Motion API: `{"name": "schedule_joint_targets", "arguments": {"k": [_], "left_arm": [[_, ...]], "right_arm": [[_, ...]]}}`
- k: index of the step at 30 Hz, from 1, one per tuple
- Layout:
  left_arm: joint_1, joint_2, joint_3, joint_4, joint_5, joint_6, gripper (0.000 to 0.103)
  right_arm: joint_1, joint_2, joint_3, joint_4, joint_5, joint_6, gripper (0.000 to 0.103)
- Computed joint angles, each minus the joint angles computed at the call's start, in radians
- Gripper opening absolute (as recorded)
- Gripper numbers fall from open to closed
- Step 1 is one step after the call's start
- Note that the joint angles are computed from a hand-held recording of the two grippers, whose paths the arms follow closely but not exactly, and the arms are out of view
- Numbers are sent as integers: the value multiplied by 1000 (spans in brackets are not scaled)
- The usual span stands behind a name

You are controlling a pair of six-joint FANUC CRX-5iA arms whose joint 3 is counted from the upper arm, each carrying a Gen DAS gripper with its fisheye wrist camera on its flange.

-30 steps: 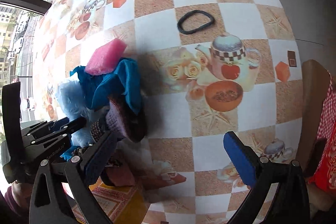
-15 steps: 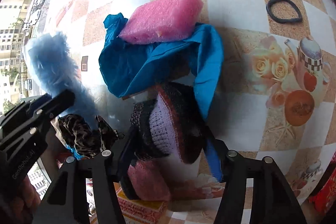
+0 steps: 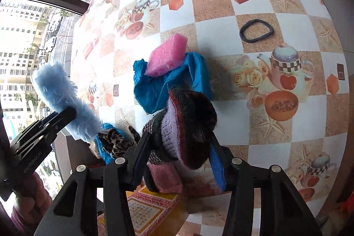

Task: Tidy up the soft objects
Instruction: 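Grasp the light blue fluffy item with the left tool while the right tool grasps the knitted striped glove, then carry the fluffy item with the left tool while the right tool carries the glove over the box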

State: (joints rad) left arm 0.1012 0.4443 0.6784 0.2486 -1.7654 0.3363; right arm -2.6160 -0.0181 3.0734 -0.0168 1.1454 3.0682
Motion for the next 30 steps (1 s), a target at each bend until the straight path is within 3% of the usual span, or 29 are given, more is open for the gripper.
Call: {"name": "schedule_joint_targets", "arguments": {"k": [8,9,14,16,17,19,20,30], "left_arm": [[74,-19,17,56,-63,-71,25],[83,-19,21,58,-73,-76,25],[119,-27,11,61,-93,-123,25],[132,-20,19,61,-107,-134,25],[138,-18,23,61,-111,-142,25],[150,-13,32,64,-120,-157,25],[155,-11,37,62,-121,-163,25],[180,-5,56,28,-123,-159,25]], "right_arm": [[19,-20,-144,67,112,-26,51],[31,-34,-163,79,117,-38,47],[46,-112,-274,88,195,-34,47],[35,-121,-254,59,169,-34,47],[30,-112,-228,50,148,-43,49],[23,-117,-211,44,133,-77,66],[13,-126,-204,26,122,-56,83],[-121,-288,-154,-243,17,371,85]]}}
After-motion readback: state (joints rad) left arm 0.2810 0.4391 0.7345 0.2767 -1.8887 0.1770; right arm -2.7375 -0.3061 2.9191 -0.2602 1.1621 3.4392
